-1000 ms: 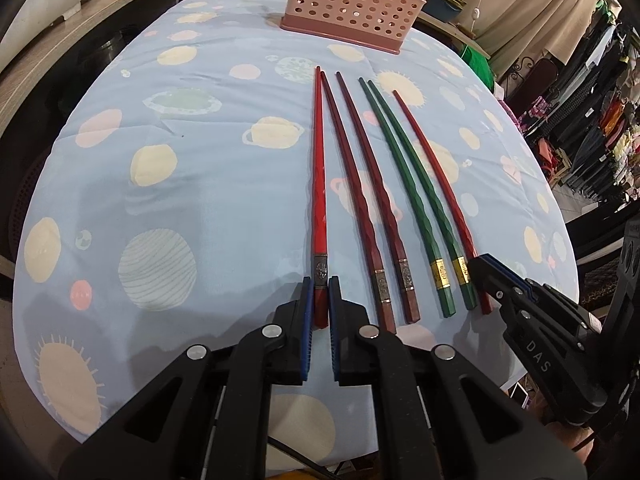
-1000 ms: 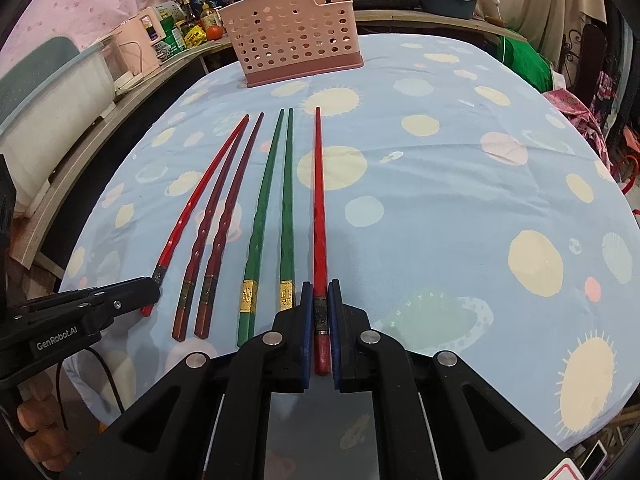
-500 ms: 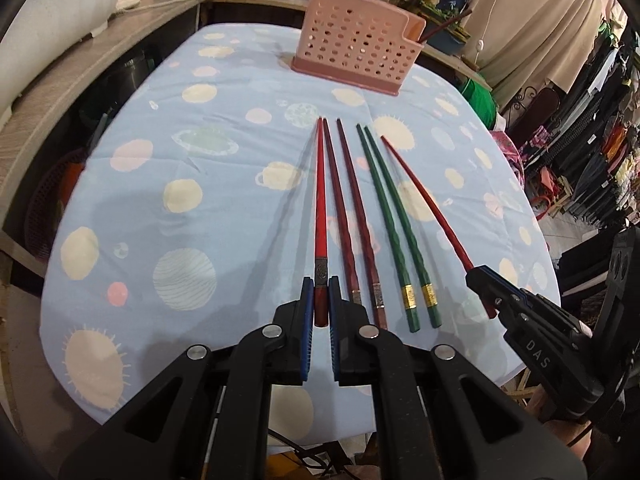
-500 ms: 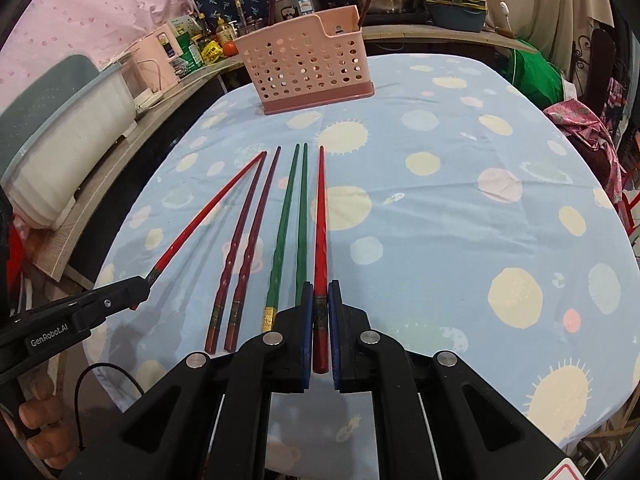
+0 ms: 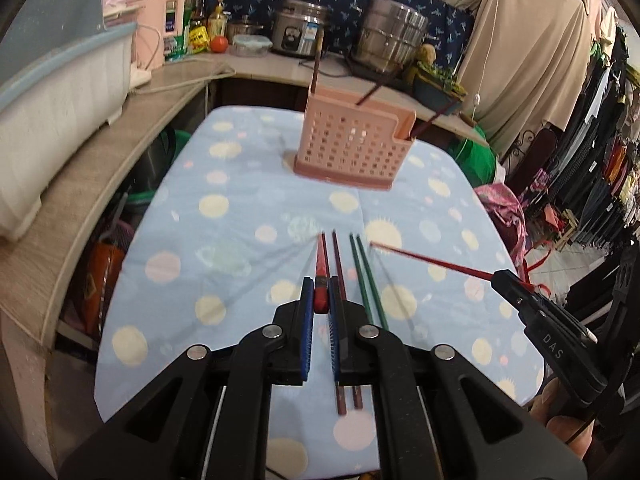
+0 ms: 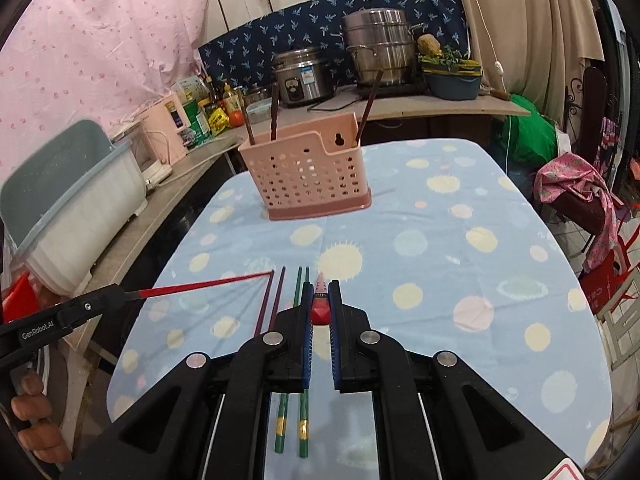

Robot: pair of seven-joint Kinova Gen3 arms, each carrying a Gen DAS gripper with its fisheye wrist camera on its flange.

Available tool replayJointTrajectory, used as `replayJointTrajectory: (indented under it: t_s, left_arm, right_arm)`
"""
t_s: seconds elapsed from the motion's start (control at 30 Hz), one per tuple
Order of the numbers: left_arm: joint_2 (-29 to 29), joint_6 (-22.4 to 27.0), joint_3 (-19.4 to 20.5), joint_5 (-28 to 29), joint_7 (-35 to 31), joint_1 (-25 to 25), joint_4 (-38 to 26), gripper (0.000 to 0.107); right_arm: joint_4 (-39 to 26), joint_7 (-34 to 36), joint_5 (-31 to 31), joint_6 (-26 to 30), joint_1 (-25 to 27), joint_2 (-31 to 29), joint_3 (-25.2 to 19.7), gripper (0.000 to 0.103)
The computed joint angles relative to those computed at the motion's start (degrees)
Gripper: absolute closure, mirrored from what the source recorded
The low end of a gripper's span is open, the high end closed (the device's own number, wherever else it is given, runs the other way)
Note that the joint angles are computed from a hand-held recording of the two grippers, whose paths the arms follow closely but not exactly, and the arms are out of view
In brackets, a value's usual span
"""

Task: Organize utensils
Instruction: 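Lift both red chopsticks and carry them above the pink holder, then lower the chopsticks into the holder and open both tools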

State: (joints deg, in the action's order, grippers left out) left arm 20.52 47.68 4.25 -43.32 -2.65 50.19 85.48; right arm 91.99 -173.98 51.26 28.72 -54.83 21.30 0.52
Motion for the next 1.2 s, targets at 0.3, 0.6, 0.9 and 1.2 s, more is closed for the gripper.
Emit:
replayJointTrajectory:
  t_s: [0.3,0.6,0.9,1.2]
  left_arm:
    - [2.6,2.9,-1.9,-1.1,-7.7,-2.7,-11.5,0.101]
    - [6.1,3.3,-5.8,-0.6,-13.4,-4.0,-22.0,0.101]
    - [8.5,3.8,-11.0,-4.0,-14.0,-3.7,-31.4,0.101]
    - [12.8,1.9,-13.5,-5.5,-13.9,-5.7,-37.3,0.101]
  right_arm:
    - [-7.6,3.0,0.3,-3.2,2.6,2.2,2.8,0.096]
    - [-16.6,9.8,-7.3,-6.2,5.5,6.1,5.9,0.096]
    - [-26.0,9.2,-12.0,-12.7,4.2,10.5,15.2,0.096]
    - [-42.3,16.3,-20.4,-8.0,8.2,19.9,14.6,0.096]
